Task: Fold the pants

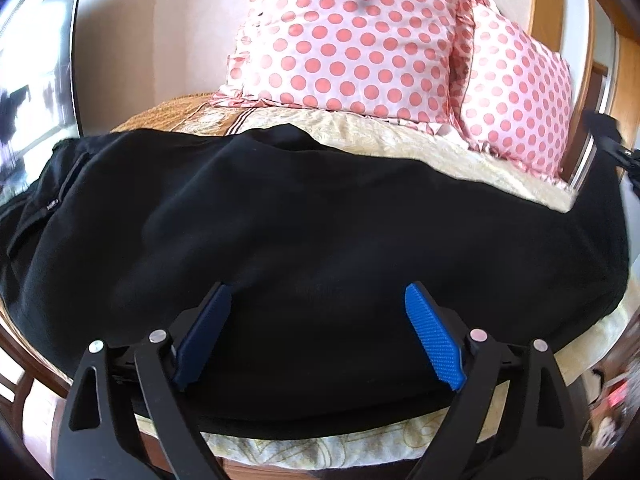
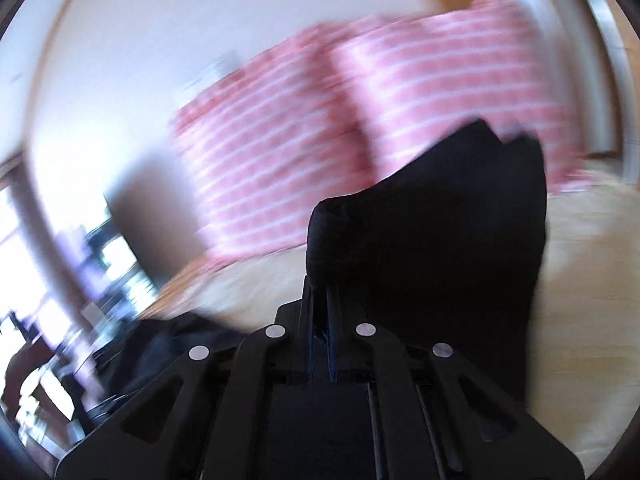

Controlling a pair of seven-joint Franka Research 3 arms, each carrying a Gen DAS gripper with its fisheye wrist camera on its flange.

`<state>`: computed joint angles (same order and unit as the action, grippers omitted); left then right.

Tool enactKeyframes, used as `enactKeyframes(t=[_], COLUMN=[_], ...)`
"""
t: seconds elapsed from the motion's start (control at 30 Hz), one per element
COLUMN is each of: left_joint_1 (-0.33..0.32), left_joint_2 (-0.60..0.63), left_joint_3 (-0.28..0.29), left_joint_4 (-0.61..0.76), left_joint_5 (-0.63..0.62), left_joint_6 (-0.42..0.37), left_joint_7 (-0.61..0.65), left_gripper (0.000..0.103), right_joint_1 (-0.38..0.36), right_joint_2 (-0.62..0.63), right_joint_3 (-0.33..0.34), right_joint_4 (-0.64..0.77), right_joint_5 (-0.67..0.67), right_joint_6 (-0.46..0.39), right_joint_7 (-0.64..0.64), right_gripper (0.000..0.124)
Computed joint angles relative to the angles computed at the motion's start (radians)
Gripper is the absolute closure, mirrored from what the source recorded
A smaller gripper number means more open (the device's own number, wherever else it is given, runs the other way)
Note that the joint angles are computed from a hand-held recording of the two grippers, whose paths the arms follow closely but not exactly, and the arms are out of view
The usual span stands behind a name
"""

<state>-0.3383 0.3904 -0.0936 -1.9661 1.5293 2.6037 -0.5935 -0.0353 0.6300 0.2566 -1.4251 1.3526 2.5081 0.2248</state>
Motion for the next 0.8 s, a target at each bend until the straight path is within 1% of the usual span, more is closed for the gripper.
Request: enactKeyframes(t=[0.07, 0.1, 0.13, 0.2, 0.23, 0.27, 0.3, 0.37, 0.47, 0.53, 0.63, 0.7, 0.77, 0.8], left_joint_1=[0.006, 0.008, 0.008, 0.004, 0.002, 0.0, 0.004, 0.013, 0.038, 0.056, 0.083, 0.097, 0.108, 0.112], left_joint_2=[-0.023, -0.035, -0.053, -0.101, -0.125, -0.155, -0.178, -0.234, -0.297, -0.323, -0.378, -0.411, -0.438, -0.446], left_joint_3=[0.006, 0.002, -0.001, -0.014, -0.022, -0.031, -0.04, -0.055, -0.076, -0.087, -0.096, -0.105, -0.115, -0.12], left_joint_4=[-0.021, -0.032, -0.049, -0.094, -0.118, -0.149, -0.173, -0.234, -0.305, -0.333, -0.403, -0.444, -0.475, -0.483], left_joint_5=[0.05, 0.061, 0.072, 0.068, 0.06, 0.047, 0.037, 0.017, -0.029, -0.067, -0.083, -0.093, -0.122, -0.133], left_joint_6=[0.032, 0.031, 0.02, -0.041, -0.076, -0.12, -0.15, -0.206, -0.269, -0.292, -0.296, -0.304, -0.324, -0.332], left_joint_7=[-0.085, -0.107, -0.124, -0.124, -0.12, -0.116, -0.115, -0.137, -0.15, -0.152, -0.226, -0.266, -0.278, -0.279], left_gripper=[0.014, 0.014, 0.014, 0.014, 0.014, 0.014, 0.014, 0.014, 0.014, 0.014, 0.014, 0.014, 0.014, 0.014], right_joint_1=[0.037, 0.066, 0.093, 0.159, 0.192, 0.206, 0.209, 0.189, 0.167, 0.178, 0.183, 0.169, 0.146, 0.146], right_joint_2=[0.017, 0.035, 0.046, 0.075, 0.086, 0.091, 0.092, 0.076, 0.023, 0.01, -0.009, -0.027, -0.05, -0.054], right_joint_3=[0.01, 0.008, 0.003, -0.022, -0.036, -0.037, -0.031, -0.005, 0.029, 0.026, 0.019, 0.023, 0.028, 0.024], right_joint_4=[0.01, 0.021, 0.023, 0.037, 0.033, 0.025, 0.011, -0.018, -0.088, -0.105, -0.144, -0.179, -0.213, -0.218], right_joint_5=[-0.076, -0.136, -0.189, -0.316, -0.377, -0.408, -0.42, -0.408, -0.367, -0.379, -0.399, -0.387, -0.357, -0.351], right_joint_6=[-0.095, -0.145, -0.173, -0.192, -0.182, -0.165, -0.145, -0.118, -0.058, -0.044, -0.054, -0.078, -0.109, -0.12], right_joint_7=[0.043, 0.078, 0.106, 0.17, 0.199, 0.213, 0.214, 0.187, 0.08, 0.044, 0.009, -0.029, -0.092, -0.107], right_gripper=[0.119, 0.119, 0.119, 0.119, 0.119, 0.119, 0.119, 0.119, 0.119, 0.118, 0.118, 0.118, 0.118, 0.118])
